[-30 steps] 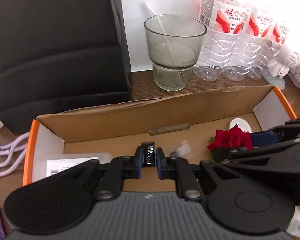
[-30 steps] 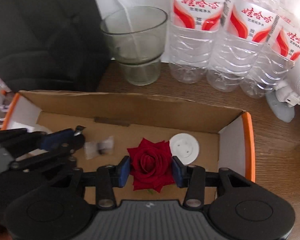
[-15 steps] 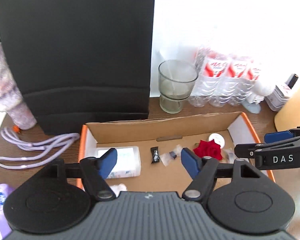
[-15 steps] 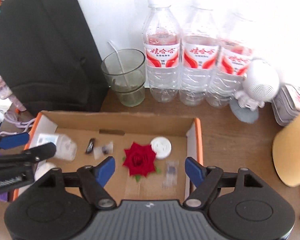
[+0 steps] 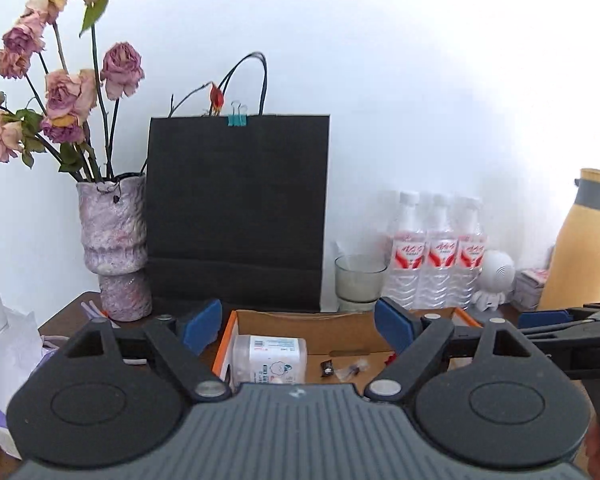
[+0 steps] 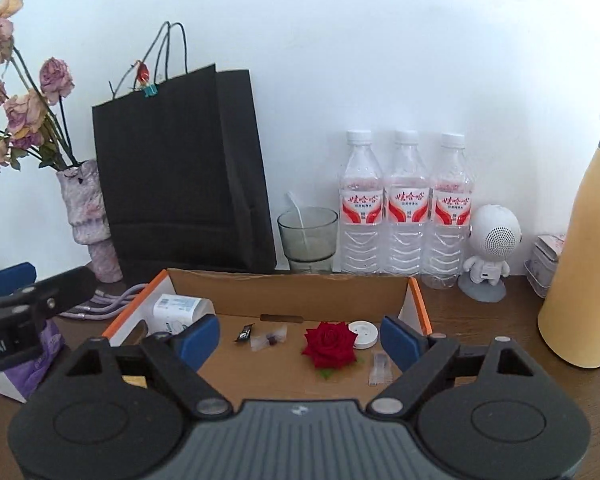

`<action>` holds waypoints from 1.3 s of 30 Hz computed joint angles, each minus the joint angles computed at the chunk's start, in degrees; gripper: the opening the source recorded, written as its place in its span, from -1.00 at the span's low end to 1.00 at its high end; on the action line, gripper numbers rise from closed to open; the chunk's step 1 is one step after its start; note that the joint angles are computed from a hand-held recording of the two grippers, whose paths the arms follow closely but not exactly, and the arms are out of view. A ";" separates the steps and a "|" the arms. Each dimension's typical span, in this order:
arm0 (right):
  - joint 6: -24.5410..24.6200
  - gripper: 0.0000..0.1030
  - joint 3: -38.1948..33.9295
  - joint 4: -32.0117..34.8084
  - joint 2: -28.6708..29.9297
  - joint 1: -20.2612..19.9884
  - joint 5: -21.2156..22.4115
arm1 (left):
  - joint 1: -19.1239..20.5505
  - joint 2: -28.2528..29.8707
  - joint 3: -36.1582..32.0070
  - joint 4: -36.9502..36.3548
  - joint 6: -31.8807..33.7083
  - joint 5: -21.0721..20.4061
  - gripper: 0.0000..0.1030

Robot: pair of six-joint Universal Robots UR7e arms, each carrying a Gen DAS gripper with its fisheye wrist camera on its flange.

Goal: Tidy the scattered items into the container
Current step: 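Withdraw both tools and reach toward the black cable and clear packet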

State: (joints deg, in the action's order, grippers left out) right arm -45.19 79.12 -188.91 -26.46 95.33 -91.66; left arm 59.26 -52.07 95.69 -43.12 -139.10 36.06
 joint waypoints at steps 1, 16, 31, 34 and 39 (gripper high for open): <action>-0.27 0.69 2.05 -1.47 -1.17 0.08 0.73 | -0.57 -0.46 0.88 0.01 -0.06 -0.02 0.68; -4.66 0.74 40.39 -21.34 -19.24 -8.65 13.11 | -14.93 -3.87 31.57 -25.79 -2.69 -15.13 0.77; -10.81 0.65 56.65 -31.22 -22.69 -17.96 10.63 | -20.25 3.65 28.97 3.81 -32.78 -19.44 0.75; -10.23 0.56 54.10 -30.07 -21.96 -17.23 9.88 | -17.78 2.92 27.72 3.85 -30.06 -16.87 0.67; -8.41 0.24 45.74 -23.55 -20.14 -13.93 8.16 | -7.97 -0.08 19.85 7.64 -18.12 -4.19 0.31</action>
